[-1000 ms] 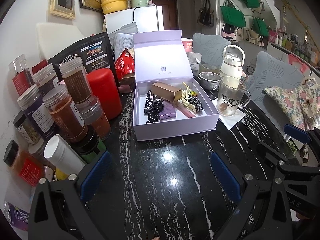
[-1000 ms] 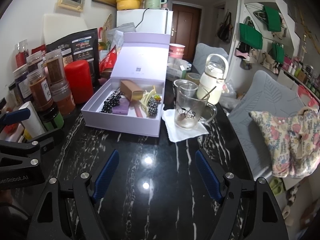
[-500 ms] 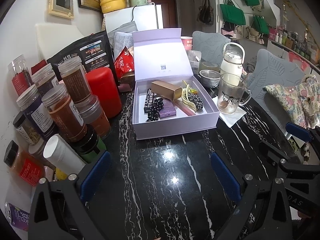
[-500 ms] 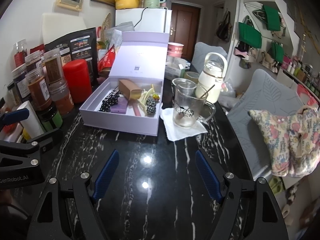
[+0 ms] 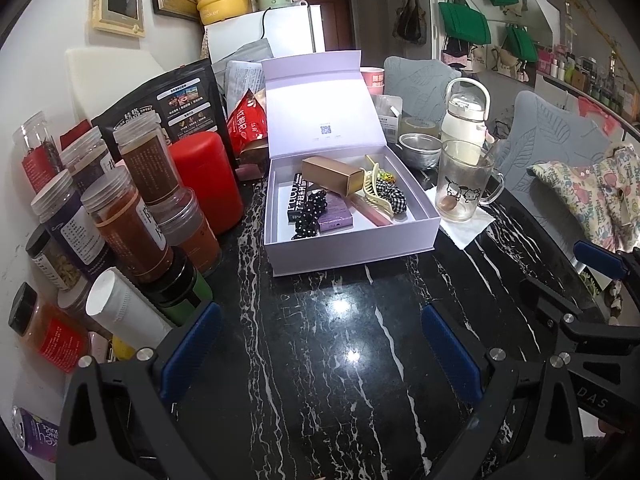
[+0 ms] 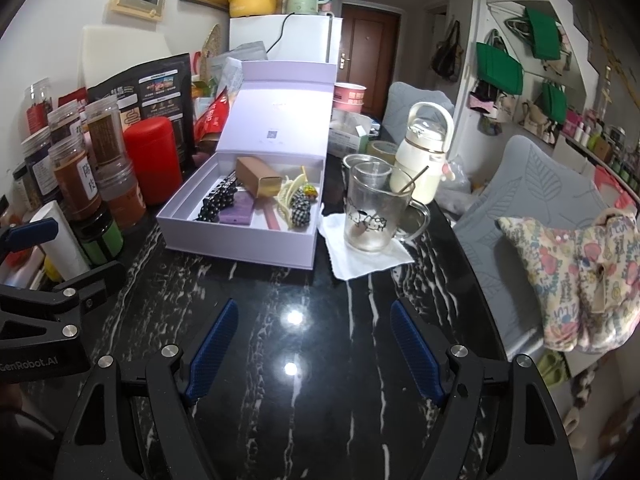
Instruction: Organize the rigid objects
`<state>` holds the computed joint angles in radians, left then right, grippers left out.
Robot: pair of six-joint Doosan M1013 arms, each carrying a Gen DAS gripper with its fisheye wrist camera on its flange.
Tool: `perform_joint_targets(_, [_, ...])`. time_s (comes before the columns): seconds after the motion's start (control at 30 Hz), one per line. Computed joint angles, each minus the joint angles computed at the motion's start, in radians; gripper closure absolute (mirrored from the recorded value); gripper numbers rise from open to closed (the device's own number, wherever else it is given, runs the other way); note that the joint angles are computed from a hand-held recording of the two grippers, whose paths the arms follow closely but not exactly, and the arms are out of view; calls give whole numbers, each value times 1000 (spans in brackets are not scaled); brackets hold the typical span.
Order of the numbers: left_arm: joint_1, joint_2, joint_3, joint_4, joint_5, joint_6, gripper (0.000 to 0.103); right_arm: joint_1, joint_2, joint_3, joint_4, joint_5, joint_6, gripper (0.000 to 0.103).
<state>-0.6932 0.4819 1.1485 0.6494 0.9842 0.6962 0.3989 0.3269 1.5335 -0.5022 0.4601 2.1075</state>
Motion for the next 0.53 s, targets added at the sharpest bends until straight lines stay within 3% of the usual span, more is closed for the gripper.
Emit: perform_joint_targets(0.53, [0, 14, -11, -1, 17, 0, 1, -9, 6, 1, 29, 0, -13, 24])
